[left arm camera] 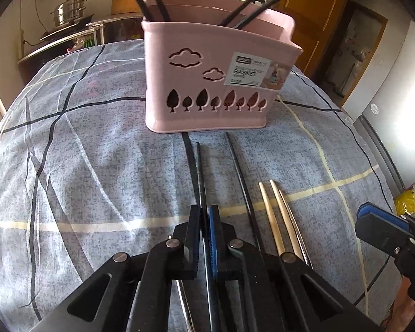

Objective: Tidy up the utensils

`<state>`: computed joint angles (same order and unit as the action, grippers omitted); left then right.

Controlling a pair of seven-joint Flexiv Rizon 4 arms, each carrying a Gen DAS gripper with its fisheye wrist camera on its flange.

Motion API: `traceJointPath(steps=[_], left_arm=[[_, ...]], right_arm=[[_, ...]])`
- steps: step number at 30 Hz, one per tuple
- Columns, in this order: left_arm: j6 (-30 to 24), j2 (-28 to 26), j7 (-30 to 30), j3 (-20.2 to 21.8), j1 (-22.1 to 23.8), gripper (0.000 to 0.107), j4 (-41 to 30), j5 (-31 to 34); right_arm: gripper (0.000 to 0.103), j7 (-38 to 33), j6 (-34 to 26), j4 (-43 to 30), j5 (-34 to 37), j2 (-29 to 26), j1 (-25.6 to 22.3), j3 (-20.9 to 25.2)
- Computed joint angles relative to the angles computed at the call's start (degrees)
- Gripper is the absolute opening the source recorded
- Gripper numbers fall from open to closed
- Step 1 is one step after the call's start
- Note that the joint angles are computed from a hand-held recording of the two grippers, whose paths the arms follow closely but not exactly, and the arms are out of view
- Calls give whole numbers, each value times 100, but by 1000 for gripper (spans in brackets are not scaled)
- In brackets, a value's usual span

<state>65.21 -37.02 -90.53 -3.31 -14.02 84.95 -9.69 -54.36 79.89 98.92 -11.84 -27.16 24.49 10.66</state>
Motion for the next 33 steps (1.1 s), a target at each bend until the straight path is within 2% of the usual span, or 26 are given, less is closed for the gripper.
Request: traceJointPath(steps=[7,11,17,22,26,29,33], left_arm=[[29,-27,-82,-93,282,5,28,-309],[79,-28,40,-260,443,6,113,-543],[-155,-164,207,-250,449,6,-153,-595],[-568,-327,372,-169,400,6,-583,-449],[-888,-452,499,-102,367,6,-926,-324],[-940,-447,456,-48,323,6,-966,-260],[-767,-296,448,-234,442,5,-658,-515]], right_arm=[[16,-522,-807,-1045,207,-627,-100,350],[16,-758,-1408,-1690,320,-996,15,348],[15,-915,-2235,-2366,431,-1374,222,205],[11,-754,-2212,-2375,312,-1395,423,-43],[8,-775,-2273,-2444,356,-1430,390,-4],[7,-796,-2270,-2423,440,-1403,345,42],[6,-805,-2090,-2263,580,-1262,280,88]])
